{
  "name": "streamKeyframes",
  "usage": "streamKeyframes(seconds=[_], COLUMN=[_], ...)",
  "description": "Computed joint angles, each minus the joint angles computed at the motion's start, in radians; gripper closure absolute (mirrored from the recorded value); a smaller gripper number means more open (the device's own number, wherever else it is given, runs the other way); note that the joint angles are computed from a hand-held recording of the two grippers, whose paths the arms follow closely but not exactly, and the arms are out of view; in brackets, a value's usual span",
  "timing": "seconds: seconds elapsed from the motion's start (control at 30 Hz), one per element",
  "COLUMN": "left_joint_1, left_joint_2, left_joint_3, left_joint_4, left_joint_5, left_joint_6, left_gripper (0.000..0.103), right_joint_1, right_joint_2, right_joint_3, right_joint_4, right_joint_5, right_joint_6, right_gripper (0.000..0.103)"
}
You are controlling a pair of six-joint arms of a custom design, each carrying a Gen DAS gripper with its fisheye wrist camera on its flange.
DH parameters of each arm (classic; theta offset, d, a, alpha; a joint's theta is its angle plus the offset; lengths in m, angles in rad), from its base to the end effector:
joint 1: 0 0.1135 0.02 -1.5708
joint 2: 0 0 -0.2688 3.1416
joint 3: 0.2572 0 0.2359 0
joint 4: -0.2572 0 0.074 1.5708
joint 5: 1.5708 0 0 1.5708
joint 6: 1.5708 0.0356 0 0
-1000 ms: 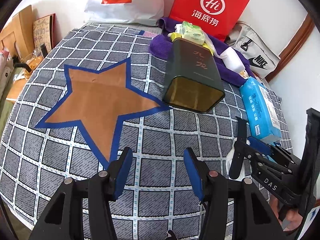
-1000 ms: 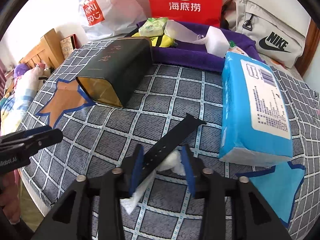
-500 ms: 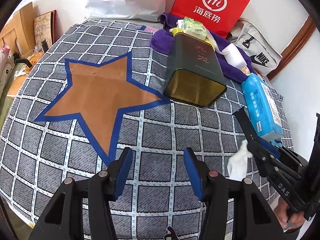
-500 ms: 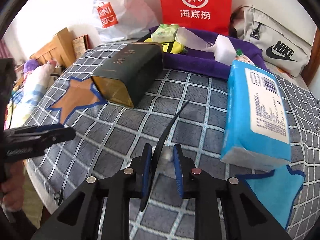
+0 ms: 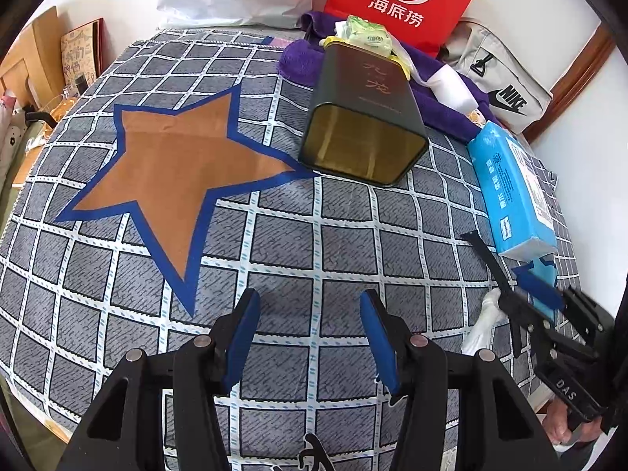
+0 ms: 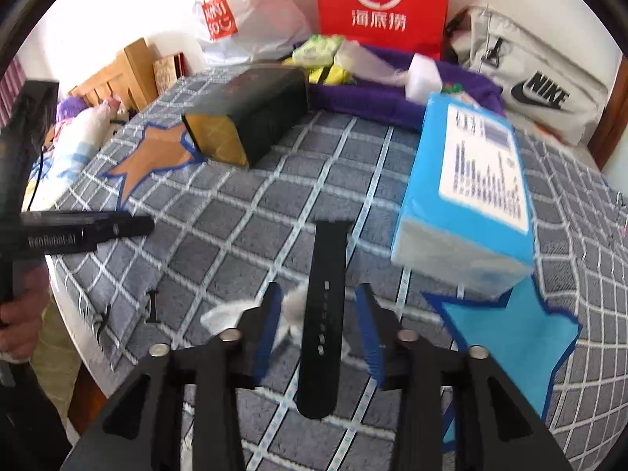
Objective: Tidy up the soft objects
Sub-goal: 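Grasp the black watch strap with the right tool, then grasp the crumpled white tissue with the left tool while the right tool holds the strap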
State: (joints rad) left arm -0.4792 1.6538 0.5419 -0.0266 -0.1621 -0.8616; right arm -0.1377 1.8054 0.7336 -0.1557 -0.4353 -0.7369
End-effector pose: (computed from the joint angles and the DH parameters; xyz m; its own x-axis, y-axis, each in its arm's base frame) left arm 0.2182 -0.1069 0.1043 -0.8245 -0.4156 -0.3840 -0.3542 0.9083 -0.2225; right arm 0.2795 -0.0236 0.1033 -0.6799 -0.5209 -0.5161 -0.6387 0.7664 0.0679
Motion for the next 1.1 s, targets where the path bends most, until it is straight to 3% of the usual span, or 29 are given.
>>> streamKeyframes(seconds=[0.27,0.37,0.73,1.0,1.1], left_joint_1=[0.018,0.034,-0.025,-0.066,-0.068], left_joint_2=[-0.023,-0.024,0.036,0.049,0.04], left_joint_3=[-0.013,-0.019,0.04,0.059,0.049], left_joint_4=[-0.012,-0.009,-0.009,-0.025,-0.028], left_joint_5=[-0.001,0.004,0.0,-0.005,-0.01], left_joint_6=[0.011,0.016,0.015,-0.012,-0.019], left_gripper=[0.052,0.052,0.052,0.052,0.052], right_joint_1=[0.108,0.108,0.0,0.022,0.041], right_joint_2=[0.128,0.14,0.018,0.096,0.121], right_joint_3=[0.081,0.09,0.079,0.064,0.045], right_joint_4=[0.035,0.056,-0.055,-0.061,-0.023], right_joint_5=[0.102,0.111,-0.076,-0.076,-0.049], right_joint_6=[0.099,0.13,0.076,0.036,0.014], right_gripper=[0.061,0.083,0.083,0.082,0.077])
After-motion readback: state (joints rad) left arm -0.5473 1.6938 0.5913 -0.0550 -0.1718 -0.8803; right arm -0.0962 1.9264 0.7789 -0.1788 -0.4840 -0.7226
